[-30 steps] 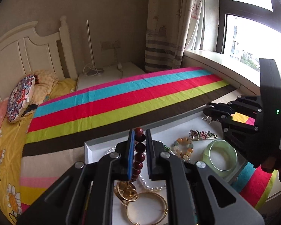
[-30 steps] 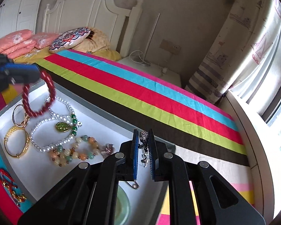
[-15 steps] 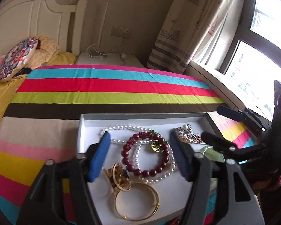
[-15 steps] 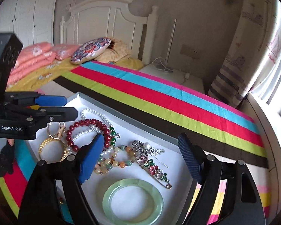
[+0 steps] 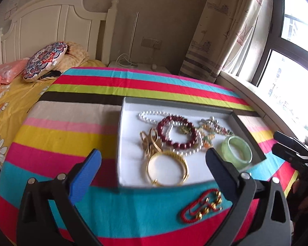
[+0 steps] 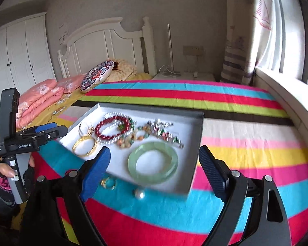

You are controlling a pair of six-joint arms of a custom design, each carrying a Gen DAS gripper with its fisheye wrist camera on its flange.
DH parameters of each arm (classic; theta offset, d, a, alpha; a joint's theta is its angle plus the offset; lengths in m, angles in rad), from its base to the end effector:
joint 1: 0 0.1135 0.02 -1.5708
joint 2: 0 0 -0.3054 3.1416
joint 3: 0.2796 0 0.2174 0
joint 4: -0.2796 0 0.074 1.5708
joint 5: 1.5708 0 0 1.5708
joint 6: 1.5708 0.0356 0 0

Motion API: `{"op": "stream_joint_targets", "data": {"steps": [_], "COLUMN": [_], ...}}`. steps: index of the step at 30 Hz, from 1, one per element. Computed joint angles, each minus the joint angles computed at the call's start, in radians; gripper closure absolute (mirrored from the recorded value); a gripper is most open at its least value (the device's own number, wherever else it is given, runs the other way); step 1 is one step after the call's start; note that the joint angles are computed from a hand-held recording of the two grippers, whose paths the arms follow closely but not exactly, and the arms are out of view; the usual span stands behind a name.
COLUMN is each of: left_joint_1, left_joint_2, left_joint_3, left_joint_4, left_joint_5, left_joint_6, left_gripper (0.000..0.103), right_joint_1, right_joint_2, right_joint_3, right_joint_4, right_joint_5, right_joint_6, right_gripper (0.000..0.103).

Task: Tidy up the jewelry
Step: 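Withdraw both open tools from the box toward the remaining pieces, then grasp the gold ring with the right tool while the left tool grasps the red string bracelet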

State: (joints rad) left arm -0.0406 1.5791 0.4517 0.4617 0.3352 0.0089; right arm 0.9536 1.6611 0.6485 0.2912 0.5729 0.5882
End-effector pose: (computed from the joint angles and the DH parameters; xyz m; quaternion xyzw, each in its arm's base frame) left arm 0.2503 -0.0219 0.1894 0.0949 0.8847 -0.1568 0.4287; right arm 0.1819 0.2230 0.2036 -0.0443 0.8806 0.0907 0.4629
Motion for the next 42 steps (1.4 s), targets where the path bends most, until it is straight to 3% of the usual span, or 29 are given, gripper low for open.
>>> {"op": "stream_joint_targets", "data": {"steps": [7,12,18,23,31,37,42], "left_joint_1": [-0.027,-0.118,-0.188,-0.179,-0.184,-0.263,-0.333], "left_joint_2": [-0.084,-0.060,-0.088,-0.059,0.009,0.036,0.068], "left_joint_3": [-0.131,-0.178,-0.213,-0.183,-0.066,-0.029,-0.016], "left_joint_4": [0.037,0.094,0.094,0.020,-0.122,-0.141,-0.145], "left_joint_5": [-0.032,-0.135,-0.146,-0.080,-0.044,-0.113,-0.205], "left_joint_6": [0.057,0.113,0.182,0.181,0.167,0.171,0.191], "left_gripper": [0.002,0.002,0.002,0.002,0.003,0.004,0.013], "right_joint_1": [0.130,0.164,0.177,0.186,0.176,0.180,0.183], "right_joint_2": [0.002,0.042,0.102,0.078,0.078,0.085,0.094], "right_joint_3": [-0.087,-0.178,-0.241,-0.297,-0.295,-0.277,-0.271], "right_joint_4": [-0.010,0.105,0.197,0.265,0.226,0.203,0.207], "right_joint_5": [0.039,0.044,0.058,0.090,0.092,0.097,0.102], "right_joint_6": [0.166,0.252,0.302,0.313,0.326,0.320,0.315], "right_gripper": [0.017,0.017,0.018,0.018,0.017,0.015,0.014]}}
